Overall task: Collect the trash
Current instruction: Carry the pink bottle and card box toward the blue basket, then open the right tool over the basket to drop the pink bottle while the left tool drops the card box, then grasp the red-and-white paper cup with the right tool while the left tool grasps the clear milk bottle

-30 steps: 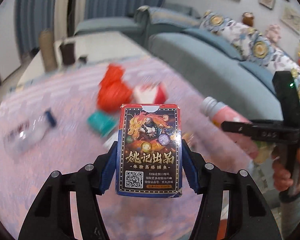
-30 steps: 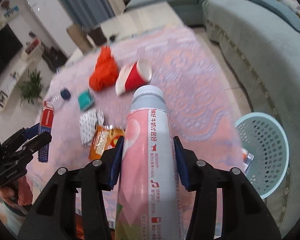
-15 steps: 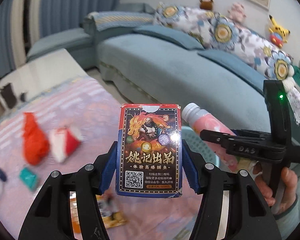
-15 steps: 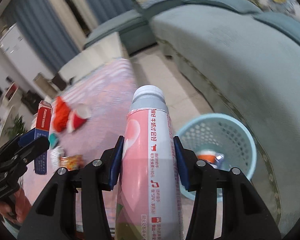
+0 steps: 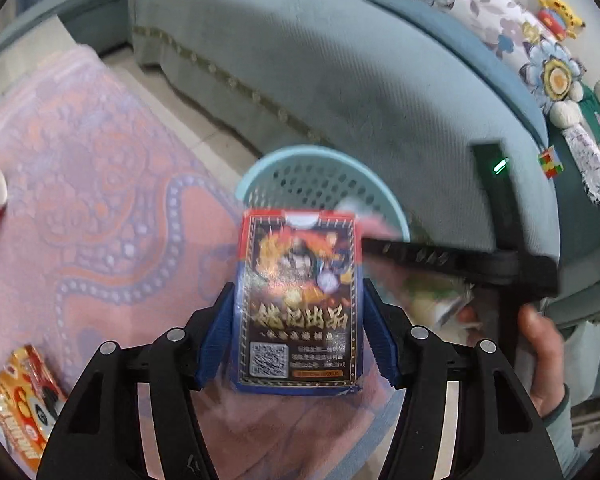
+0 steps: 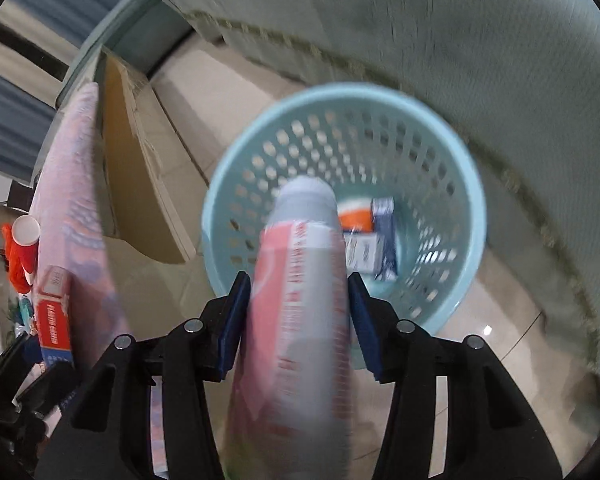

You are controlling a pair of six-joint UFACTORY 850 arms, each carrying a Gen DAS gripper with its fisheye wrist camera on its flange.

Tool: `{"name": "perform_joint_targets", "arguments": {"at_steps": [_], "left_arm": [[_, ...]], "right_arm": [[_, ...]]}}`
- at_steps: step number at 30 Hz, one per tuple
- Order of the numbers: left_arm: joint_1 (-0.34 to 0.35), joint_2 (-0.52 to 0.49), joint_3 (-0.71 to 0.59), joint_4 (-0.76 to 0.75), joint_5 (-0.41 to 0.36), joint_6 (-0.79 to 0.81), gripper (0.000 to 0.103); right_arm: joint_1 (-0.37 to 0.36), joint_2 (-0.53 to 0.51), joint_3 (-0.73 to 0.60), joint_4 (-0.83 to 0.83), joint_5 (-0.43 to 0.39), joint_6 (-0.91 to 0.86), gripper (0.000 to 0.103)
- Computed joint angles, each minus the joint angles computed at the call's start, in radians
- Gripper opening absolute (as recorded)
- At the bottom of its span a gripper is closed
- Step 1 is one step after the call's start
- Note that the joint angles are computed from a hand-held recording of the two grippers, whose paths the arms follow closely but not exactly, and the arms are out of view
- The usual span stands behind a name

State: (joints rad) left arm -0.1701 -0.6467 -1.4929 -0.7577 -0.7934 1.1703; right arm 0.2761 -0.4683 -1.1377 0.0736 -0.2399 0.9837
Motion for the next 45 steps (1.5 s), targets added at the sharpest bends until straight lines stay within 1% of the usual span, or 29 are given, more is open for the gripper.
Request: {"name": "perform_joint_targets", "arguments": {"at_steps": [1,2,3,5,10,13,15,18,22,24,26,28,29,32,37,39,42,45], "left_arm": [[0.004,-0.002,-0.005,-0.013,-0.009,0.008,0.060],[0.008,-0.004,-0.009,-0.026,-0.018,0.013,0.063],[0.014,-0.003,-0.010,-0.042,-0.023,0.021,0.064],[0.021,0.000,-0.007,-0.060,-0.015,0.034,0.065],[0.026,0.000,-0.017,-0.071,-0.021,0.022,0.065],[0.023,0.008,-0.012,-0.067,-0.028,0.025,0.065],[0.026,0.016,-0.005,-0.061,-0.037,0.037,0.065],[0.022,0.023,0.004,-0.020,-0.045,0.011,0.065],[-0.013,0.032,0.027,0.111,0.003,-0.064,0.064],[-0.026,0.047,0.046,0.116,0.041,-0.050,0.064],[-0.026,0.037,0.029,0.088,-0.003,-0.042,0.063],[-0.013,0.011,-0.007,0.024,-0.098,-0.018,0.056],[-0.011,0.007,-0.014,0.003,-0.113,-0.015,0.056],[-0.017,0.013,-0.003,0.009,-0.066,-0.023,0.056],[0.002,0.041,0.027,-0.007,-0.019,-0.010,0.056],[0.018,0.059,0.039,-0.029,-0.016,0.007,0.056],[0.057,0.107,0.075,-0.088,-0.005,0.061,0.058],[0.112,0.159,0.112,-0.145,0.019,0.110,0.059]], "right_arm": [[-0.005,-0.003,0.006,0.046,0.007,-0.040,0.047],[-0.003,0.002,0.022,0.051,0.020,-0.038,0.047],[0.002,0.005,0.026,0.014,0.022,0.006,0.047],[0.003,0.009,0.032,-0.004,0.028,0.026,0.047],[0.016,0.034,0.040,-0.167,0.017,0.175,0.047],[0.021,0.053,0.053,-0.218,0.013,0.231,0.047],[0.023,0.069,0.068,-0.236,0.025,0.251,0.047],[0.031,0.087,0.082,-0.281,0.032,0.299,0.047],[0.033,0.104,0.091,-0.251,0.048,0.270,0.047],[0.035,0.111,0.095,-0.246,0.052,0.264,0.047],[0.035,0.116,0.097,-0.259,0.052,0.277,0.047],[0.033,0.121,0.103,-0.266,0.056,0.285,0.047],[0.032,0.123,0.104,-0.261,0.057,0.279,0.047],[0.030,0.129,0.113,-0.266,0.064,0.281,0.047],[0.046,0.142,0.122,-0.432,0.073,0.433,0.047],[0.063,0.146,0.113,-0.541,0.071,0.523,0.047],[0.105,0.151,0.073,-0.771,0.040,0.695,0.047],[0.154,0.146,0.009,-0.918,0.001,0.765,0.047]]}}
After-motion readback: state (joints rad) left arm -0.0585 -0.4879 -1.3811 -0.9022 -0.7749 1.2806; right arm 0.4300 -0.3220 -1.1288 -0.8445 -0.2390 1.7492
